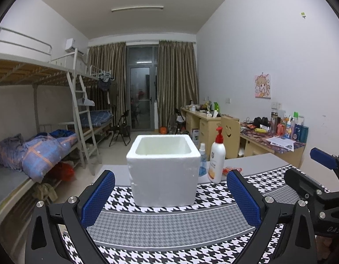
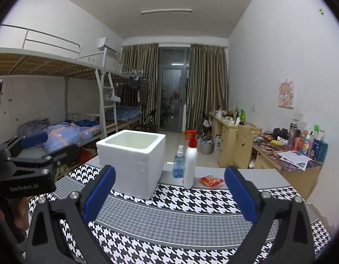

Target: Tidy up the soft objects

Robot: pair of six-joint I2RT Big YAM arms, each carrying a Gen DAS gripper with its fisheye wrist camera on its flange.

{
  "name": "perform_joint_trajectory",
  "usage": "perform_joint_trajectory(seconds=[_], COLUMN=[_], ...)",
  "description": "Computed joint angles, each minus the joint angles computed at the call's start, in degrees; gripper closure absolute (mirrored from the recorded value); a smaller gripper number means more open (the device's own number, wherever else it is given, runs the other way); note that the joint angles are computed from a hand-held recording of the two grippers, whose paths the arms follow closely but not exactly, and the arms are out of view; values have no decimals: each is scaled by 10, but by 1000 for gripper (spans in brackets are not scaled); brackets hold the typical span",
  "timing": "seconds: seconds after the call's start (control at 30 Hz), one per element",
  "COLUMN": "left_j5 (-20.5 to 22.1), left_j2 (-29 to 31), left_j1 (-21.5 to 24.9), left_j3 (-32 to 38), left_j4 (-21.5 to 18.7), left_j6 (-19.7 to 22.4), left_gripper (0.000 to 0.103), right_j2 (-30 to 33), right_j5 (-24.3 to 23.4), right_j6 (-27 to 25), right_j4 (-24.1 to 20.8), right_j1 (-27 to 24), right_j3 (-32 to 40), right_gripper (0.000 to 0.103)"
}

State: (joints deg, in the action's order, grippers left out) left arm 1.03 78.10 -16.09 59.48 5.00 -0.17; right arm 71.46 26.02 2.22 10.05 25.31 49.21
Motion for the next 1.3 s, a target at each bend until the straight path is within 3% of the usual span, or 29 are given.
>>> perform_joint_trajectory(seconds=[0.3,0.67,1.3], left_j5=[-22,-42,-60], left_j2=[2,8,8], left_j1=[-3,-9,-19], left_j3=[-35,-54,-71], left_j4=[47,71,73], left_j6=[-10,-3,-5], left_gripper=[1,1,1], right_j2=[7,17,20], right_j5=[18,38,31], right_j6=[9,22,43], right_j4=[58,68,61], right_j1=[0,0,-5], right_j3=[-32,-45,-52], right_gripper=[2,2,2])
